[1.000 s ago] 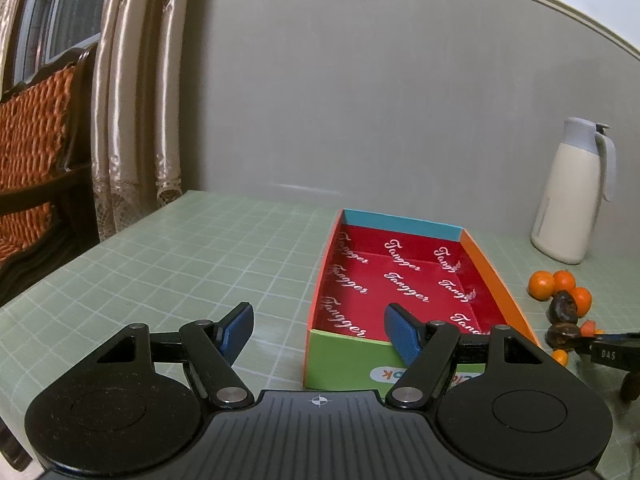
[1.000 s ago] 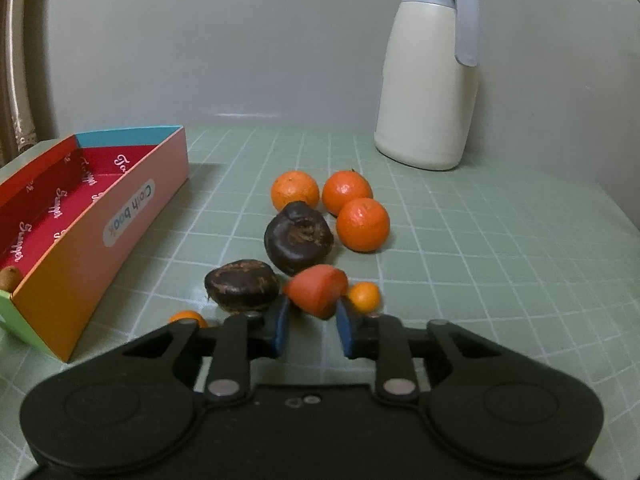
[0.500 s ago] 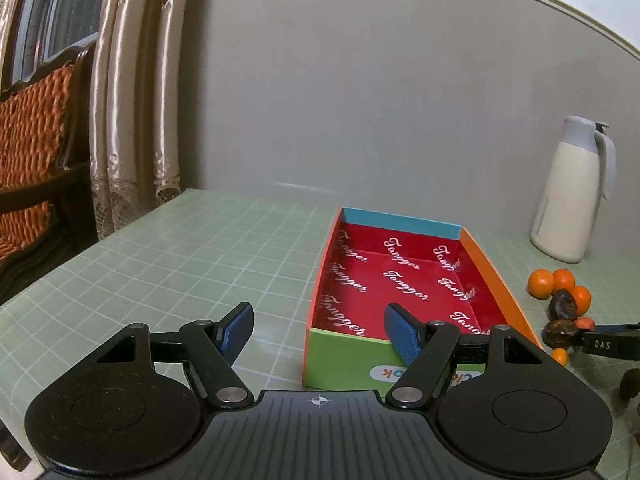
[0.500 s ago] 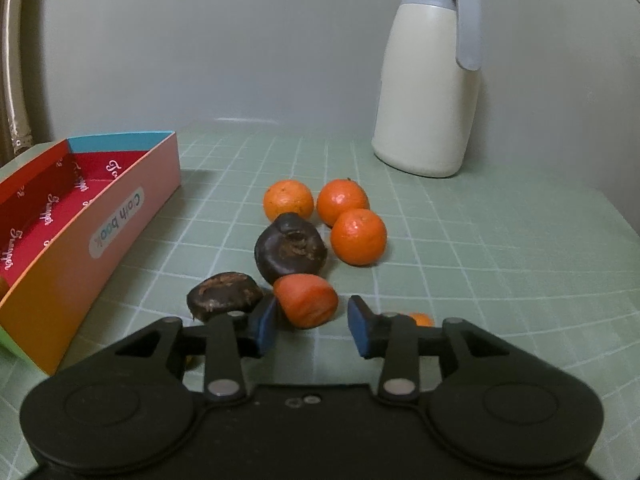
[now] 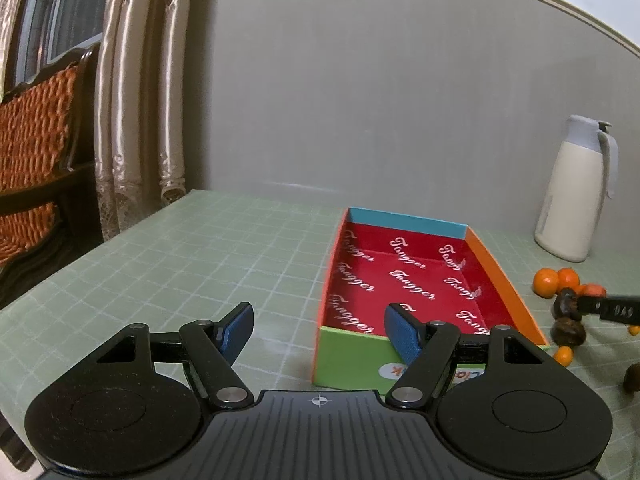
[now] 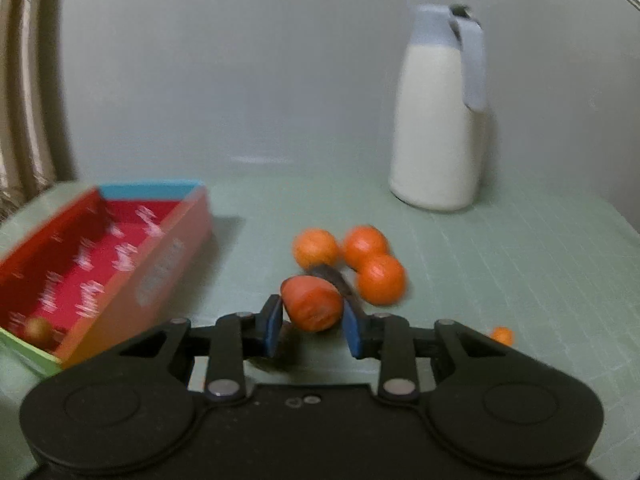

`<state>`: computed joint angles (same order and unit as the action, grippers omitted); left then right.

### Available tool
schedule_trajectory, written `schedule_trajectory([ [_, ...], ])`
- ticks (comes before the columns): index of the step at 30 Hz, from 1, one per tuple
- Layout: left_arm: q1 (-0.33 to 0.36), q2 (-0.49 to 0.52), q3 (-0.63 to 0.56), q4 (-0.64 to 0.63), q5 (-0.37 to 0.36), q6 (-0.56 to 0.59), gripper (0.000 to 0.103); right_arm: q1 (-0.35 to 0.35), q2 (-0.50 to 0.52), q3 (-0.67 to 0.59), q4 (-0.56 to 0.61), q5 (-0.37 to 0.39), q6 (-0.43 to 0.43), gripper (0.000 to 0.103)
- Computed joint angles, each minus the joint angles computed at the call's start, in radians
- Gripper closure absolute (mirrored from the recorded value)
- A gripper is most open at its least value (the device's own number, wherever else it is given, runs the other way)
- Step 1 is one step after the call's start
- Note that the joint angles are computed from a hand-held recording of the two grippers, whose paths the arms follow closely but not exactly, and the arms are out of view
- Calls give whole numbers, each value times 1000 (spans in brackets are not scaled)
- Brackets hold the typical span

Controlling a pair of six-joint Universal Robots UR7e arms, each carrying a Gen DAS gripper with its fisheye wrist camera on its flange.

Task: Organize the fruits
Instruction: 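Lift the reddish-orange fruit into the red box and open the right tool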

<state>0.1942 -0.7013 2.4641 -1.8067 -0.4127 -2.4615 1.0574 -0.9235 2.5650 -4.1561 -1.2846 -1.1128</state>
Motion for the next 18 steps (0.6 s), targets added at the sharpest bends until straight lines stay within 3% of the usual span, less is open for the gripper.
schedule_trajectory([
  [7, -19, -10, 20, 33, -38, -47, 31, 31, 33, 96, -45, 143, -67, 72],
  [18, -42, -36, 67, 21, -83, -80, 31, 135, 168, 101, -77, 77, -90, 72],
])
